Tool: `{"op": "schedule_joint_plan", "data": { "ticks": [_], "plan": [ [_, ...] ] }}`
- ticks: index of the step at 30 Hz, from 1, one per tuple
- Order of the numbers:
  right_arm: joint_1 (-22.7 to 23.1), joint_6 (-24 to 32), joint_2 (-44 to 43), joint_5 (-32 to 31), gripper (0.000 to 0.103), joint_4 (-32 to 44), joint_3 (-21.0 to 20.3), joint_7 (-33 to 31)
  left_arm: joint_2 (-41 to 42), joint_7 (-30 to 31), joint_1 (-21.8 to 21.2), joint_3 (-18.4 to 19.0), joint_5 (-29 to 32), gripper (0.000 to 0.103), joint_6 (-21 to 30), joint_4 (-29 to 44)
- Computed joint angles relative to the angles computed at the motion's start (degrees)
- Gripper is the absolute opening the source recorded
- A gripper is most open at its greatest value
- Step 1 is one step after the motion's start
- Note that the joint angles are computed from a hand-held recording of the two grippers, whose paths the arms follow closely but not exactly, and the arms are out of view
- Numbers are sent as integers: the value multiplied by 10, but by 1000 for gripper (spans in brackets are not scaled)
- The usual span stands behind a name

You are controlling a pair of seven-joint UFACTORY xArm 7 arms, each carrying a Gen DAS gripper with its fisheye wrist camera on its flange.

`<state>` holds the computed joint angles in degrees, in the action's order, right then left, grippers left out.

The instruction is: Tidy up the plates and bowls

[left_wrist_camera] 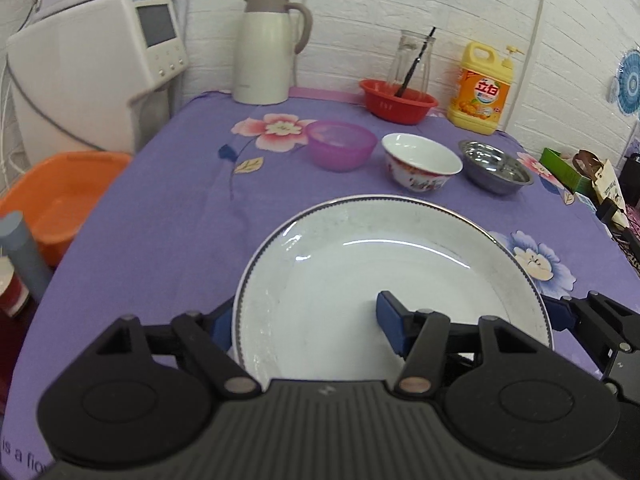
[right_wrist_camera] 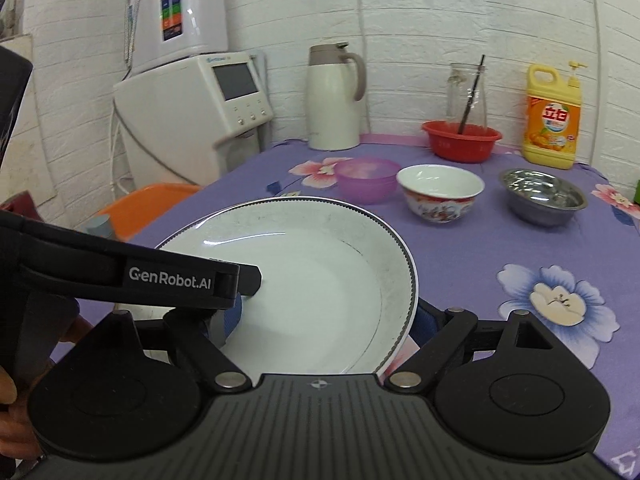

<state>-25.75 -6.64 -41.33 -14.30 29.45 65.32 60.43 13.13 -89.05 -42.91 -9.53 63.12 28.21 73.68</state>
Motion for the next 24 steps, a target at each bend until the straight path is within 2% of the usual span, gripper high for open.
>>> {"op": "schedule_joint_plan", "data": {
  "ticks": [3, 6, 10, 13, 17, 21, 24],
  "plan": [
    [4, 13, 8, -6, 103, 9, 18, -2, -26, -49, 5, 1, 20, 59, -16, -49],
    [3, 23, 15, -15, 103, 14, 28, -3, -31, -70, 5, -9, 54, 61, 10, -58],
    [5, 38, 18, -20, 103, 17, 31, 2, -30, -103, 24, -11, 64, 62, -39, -76],
    [-8, 40, 15, -28, 103, 19, 44, 8, -27, -104, 23, -14, 77, 64, -35, -74],
    [-19, 71, -1, -47, 103, 36, 62, -1, -25, -116, 27, -12, 94, 67, -49, -75],
    [-28, 102, 2, -61, 103, 47, 71, -8, -38, -169, 22, -13, 164, 70, -33, -78],
    [-27, 97, 19, -65, 103, 46, 65, -10, -46, -197, 32, -21, 200, 73, -41, -75]
  ]
}}
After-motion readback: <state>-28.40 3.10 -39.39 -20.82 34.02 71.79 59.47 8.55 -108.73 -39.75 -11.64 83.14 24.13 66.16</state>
